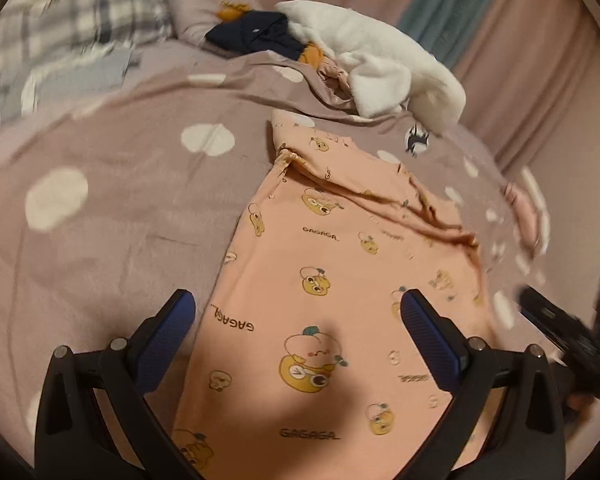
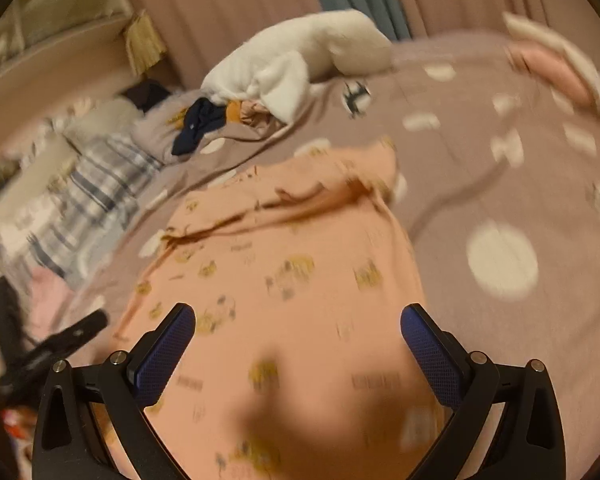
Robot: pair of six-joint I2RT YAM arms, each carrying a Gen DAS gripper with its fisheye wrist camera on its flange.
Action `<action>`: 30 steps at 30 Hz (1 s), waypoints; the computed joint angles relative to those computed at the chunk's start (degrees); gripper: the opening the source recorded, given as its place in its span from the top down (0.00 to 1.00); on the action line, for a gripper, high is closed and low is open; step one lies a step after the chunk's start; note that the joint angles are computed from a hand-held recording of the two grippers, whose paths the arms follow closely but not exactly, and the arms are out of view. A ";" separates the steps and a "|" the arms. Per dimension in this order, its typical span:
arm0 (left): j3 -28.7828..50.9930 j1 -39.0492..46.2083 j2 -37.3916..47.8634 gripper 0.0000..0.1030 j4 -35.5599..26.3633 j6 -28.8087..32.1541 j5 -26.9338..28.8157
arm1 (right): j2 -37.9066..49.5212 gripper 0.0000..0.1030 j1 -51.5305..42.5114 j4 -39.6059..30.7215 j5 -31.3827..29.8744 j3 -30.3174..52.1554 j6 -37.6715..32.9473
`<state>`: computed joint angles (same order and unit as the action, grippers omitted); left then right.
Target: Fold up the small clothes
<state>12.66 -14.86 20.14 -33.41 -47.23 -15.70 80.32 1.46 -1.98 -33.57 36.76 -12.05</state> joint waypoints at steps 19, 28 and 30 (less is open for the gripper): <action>-1.78 12.17 7.25 0.00 10.05 1.29 22.52 | 31.91 0.94 16.82 -12.00 25.85 42.55 2.83; -1.36 17.65 7.33 0.00 6.79 3.82 26.15 | 43.32 0.93 9.65 -20.90 44.44 59.31 12.83; -1.01 17.10 6.90 0.01 5.40 3.85 25.02 | 41.87 0.93 9.25 -19.12 48.90 55.88 8.94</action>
<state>11.65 2.24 27.04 -28.01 -43.38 9.32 122.20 10.71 -21.10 15.33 92.63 -3.11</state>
